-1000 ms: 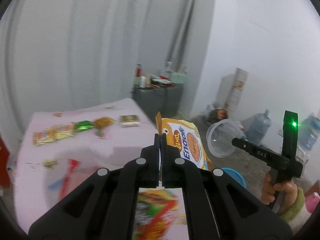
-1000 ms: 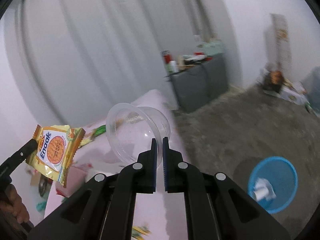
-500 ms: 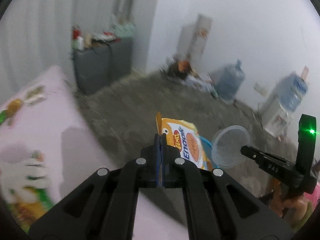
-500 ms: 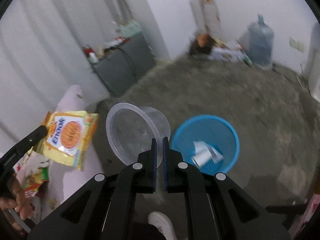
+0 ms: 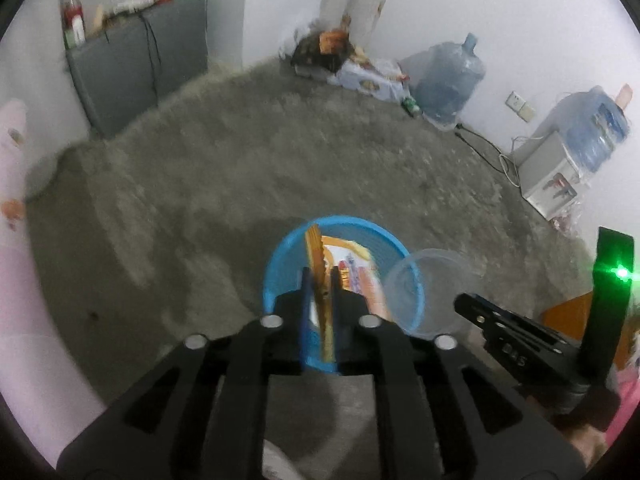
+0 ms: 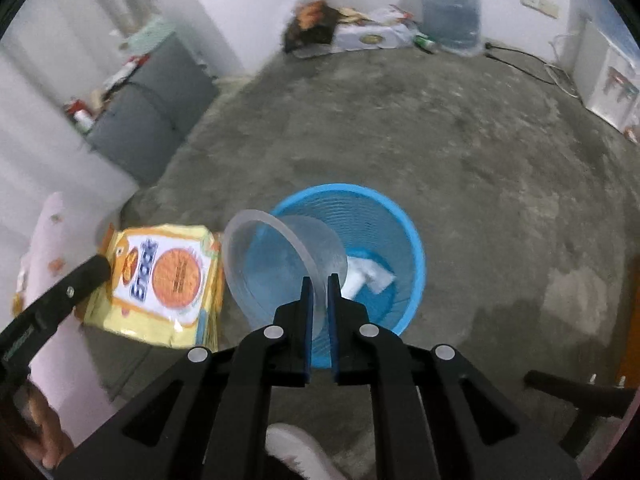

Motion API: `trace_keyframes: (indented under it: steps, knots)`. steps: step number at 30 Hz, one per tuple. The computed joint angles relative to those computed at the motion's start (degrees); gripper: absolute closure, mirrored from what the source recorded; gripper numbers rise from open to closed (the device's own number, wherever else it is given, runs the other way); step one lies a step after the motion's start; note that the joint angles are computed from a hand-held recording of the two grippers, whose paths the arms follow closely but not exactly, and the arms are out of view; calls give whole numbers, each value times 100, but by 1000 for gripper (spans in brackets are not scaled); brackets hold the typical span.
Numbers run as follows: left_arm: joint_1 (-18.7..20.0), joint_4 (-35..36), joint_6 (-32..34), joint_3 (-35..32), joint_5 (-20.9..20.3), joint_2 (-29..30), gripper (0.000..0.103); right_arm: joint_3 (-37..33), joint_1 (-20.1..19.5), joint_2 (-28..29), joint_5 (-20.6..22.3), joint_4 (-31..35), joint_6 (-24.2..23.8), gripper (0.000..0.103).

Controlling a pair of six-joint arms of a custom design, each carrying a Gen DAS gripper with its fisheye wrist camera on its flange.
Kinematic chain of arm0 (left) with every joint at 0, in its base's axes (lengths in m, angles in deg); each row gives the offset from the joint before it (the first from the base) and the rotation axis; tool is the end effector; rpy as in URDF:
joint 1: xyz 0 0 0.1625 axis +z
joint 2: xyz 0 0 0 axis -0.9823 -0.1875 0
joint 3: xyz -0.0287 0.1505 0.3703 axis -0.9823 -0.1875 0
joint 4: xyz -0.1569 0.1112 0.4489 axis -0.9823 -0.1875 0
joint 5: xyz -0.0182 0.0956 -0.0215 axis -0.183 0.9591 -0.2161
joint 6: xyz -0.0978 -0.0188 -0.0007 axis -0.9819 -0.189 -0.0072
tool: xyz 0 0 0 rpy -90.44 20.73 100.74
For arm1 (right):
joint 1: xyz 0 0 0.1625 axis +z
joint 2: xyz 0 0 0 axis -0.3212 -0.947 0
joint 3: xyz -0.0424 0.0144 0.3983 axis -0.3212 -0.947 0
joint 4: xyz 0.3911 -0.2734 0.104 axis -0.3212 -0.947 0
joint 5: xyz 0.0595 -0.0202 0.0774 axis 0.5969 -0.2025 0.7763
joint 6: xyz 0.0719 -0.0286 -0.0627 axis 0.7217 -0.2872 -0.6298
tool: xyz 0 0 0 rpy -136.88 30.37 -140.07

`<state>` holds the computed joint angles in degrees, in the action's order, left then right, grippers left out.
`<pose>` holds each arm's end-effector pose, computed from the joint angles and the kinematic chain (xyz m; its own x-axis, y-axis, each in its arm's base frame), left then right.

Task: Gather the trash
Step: 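Carry packet and bowl over the wastebasket and open both grippers, then return both tools to the table and reach the left gripper toward the pink mesh bag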

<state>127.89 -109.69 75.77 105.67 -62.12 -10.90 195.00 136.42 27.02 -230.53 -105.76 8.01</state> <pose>-0.2744 -0.5837 0.2956 -0.7445 0.4897 -0.4538 0.5851 0.8059 -0.0903 0.3275 -0.5082 0.0764 -0.7422 0.5871 0.3233 0.1877 0.6451 -0.7406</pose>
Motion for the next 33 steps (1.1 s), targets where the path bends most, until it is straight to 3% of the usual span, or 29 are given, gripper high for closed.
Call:
trace_keyframes:
  steps: [1,3,6,12,16,21,25,30,33]
  knots:
    - [13,-10,-68,2,-2,73,80,-2,-65,-15,57,67,27,92]
    - [40,-57,-79,34,-24,118,76,12,-123,-40,48,229,153,79]
    - [87,-137,-56,84,-175,28,73,61,-45,-39,-69,116,107,72]
    - [63,43,-220,67,-230,-352,69,108,278,-46,-75,-13,25,69]
    - [-111,134,-335,150,-137,-944,66,17,603,-21,10,19,-135,68]
    - [-353,565,-598,131,8,-1938,54,-432,1074,247,253,236,-507,52]
    - [-593,1029,-675,61,411,-2875,47,-998,1343,654,678,408,-949,50]
    - [-882,1639,-905,-116,1246,-3728,45,-1966,1708,1432,1157,260,-1679,44]
    - [-1013,2112,-1026,-304,1954,-4205,44,-2517,1832,1822,1551,216,-2062,40]
